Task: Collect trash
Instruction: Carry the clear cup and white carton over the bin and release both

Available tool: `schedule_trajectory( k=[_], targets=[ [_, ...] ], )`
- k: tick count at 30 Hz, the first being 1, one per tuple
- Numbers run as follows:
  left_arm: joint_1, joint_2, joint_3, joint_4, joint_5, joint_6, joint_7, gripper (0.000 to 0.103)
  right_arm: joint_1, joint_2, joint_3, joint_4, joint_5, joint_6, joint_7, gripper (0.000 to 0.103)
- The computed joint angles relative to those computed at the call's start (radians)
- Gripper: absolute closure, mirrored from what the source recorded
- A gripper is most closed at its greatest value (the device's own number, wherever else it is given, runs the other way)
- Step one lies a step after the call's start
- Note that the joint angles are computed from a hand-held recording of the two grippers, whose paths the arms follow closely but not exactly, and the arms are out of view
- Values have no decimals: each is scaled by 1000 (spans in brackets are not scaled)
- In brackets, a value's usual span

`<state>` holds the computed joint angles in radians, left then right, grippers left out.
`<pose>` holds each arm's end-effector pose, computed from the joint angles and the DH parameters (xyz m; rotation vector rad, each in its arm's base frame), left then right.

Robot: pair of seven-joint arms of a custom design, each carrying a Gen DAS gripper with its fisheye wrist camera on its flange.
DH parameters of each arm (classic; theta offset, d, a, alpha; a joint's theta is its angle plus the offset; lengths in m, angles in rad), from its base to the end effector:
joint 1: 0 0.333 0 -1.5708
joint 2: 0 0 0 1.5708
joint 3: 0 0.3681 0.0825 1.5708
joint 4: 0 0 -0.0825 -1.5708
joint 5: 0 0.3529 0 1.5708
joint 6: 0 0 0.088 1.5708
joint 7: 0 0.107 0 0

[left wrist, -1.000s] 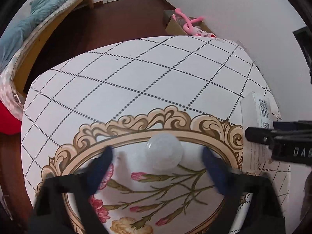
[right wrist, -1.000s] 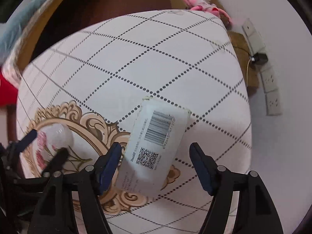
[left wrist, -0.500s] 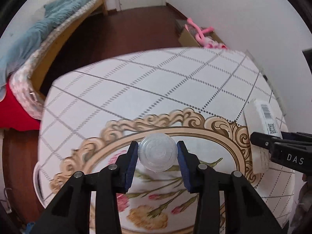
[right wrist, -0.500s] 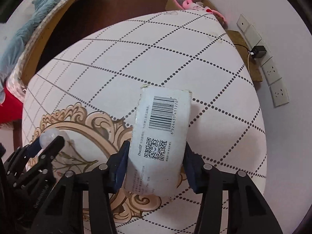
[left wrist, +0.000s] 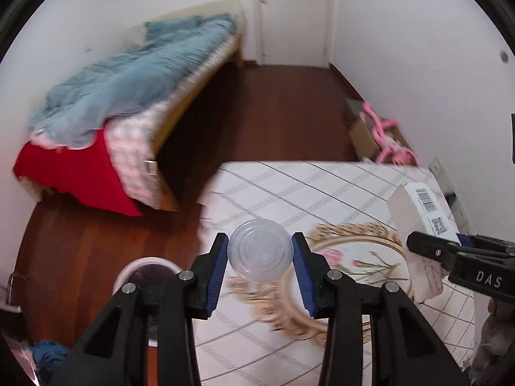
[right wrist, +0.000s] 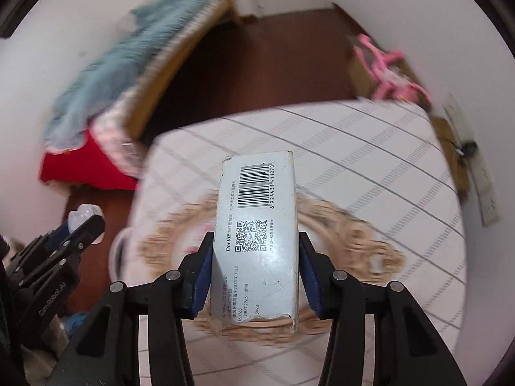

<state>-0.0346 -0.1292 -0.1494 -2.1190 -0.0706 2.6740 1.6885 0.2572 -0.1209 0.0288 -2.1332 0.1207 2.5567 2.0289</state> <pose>0.5172 -0.0989 0.6123 -1.5953 2.0657 -0.7081 0.5015 0.1465 0.5861 -1.5926 2.0577 -0.1828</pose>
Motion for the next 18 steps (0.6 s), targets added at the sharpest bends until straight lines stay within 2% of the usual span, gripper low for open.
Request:
schedule_trajectory(
  k=[4, 9, 14, 18],
  targets=[
    [44, -53, 49, -18, -15, 6, 38, 66, 58, 52, 47, 105, 39, 16, -13, 52],
    [116, -68, 93, -30, -28, 17, 83, 66, 127, 187, 109, 288, 70, -1, -32, 52],
    [176, -6, 136, -27, -77, 0, 128, 66, 176, 355, 154, 464, 43, -57, -13, 52],
    [217, 104, 165, 24, -149, -80, 190, 66, 217, 535, 171, 642, 9, -141, 15, 53]
  ],
)
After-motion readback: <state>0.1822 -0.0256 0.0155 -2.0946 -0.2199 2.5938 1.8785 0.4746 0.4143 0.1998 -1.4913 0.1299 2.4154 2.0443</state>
